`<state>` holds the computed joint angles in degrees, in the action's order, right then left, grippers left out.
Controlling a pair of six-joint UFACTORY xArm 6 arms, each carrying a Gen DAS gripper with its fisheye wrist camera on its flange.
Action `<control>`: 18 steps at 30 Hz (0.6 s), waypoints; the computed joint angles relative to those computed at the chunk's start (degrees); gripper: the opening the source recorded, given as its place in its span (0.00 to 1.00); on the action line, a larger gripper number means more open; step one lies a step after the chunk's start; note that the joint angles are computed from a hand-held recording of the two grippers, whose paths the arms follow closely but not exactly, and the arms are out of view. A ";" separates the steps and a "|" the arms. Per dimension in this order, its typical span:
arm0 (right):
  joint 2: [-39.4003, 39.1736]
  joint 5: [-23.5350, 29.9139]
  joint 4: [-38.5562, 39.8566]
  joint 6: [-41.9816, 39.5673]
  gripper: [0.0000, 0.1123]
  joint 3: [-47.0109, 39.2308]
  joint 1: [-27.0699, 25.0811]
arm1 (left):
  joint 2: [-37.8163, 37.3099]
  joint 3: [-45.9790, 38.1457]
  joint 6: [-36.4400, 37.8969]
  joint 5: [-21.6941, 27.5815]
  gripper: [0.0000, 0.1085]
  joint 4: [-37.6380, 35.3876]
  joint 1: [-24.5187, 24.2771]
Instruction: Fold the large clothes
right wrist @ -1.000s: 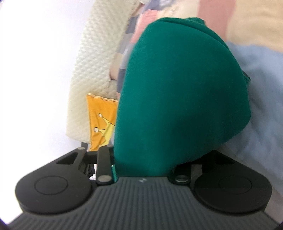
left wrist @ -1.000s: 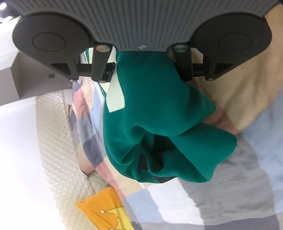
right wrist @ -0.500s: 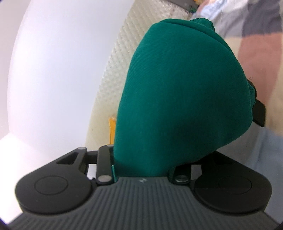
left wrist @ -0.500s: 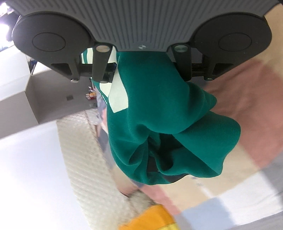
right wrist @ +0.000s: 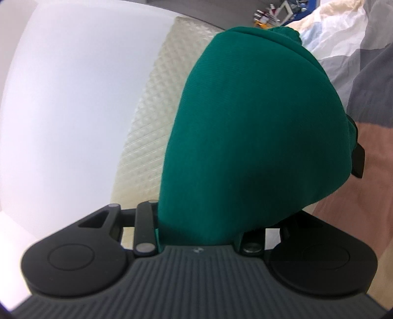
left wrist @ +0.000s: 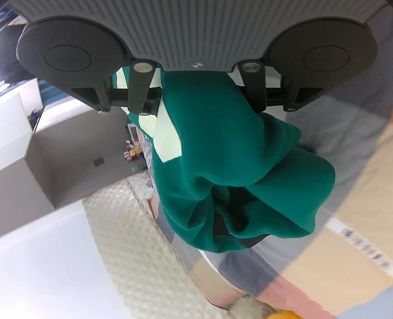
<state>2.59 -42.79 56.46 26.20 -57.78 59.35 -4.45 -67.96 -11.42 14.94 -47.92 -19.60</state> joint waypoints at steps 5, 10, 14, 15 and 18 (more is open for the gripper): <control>2.41 0.57 -9.69 9.87 0.40 2.46 -6.14 | 11.48 -9.83 9.93 0.56 0.48 -8.10 -0.77; 4.80 -2.41 -16.30 18.41 0.40 6.90 -7.74 | 16.55 -12.92 19.63 2.24 0.48 -15.39 -0.93; 6.15 -4.01 -16.53 24.31 0.40 10.45 -5.68 | 17.38 -10.14 27.24 3.91 0.48 -20.46 -0.56; 6.57 -5.31 -17.58 26.49 0.40 11.81 -5.28 | 17.21 -8.91 29.20 3.42 0.48 -22.15 -0.86; 8.02 -9.52 -16.33 26.53 0.40 13.03 -2.51 | 16.06 -6.09 39.58 3.89 0.48 -32.91 -0.44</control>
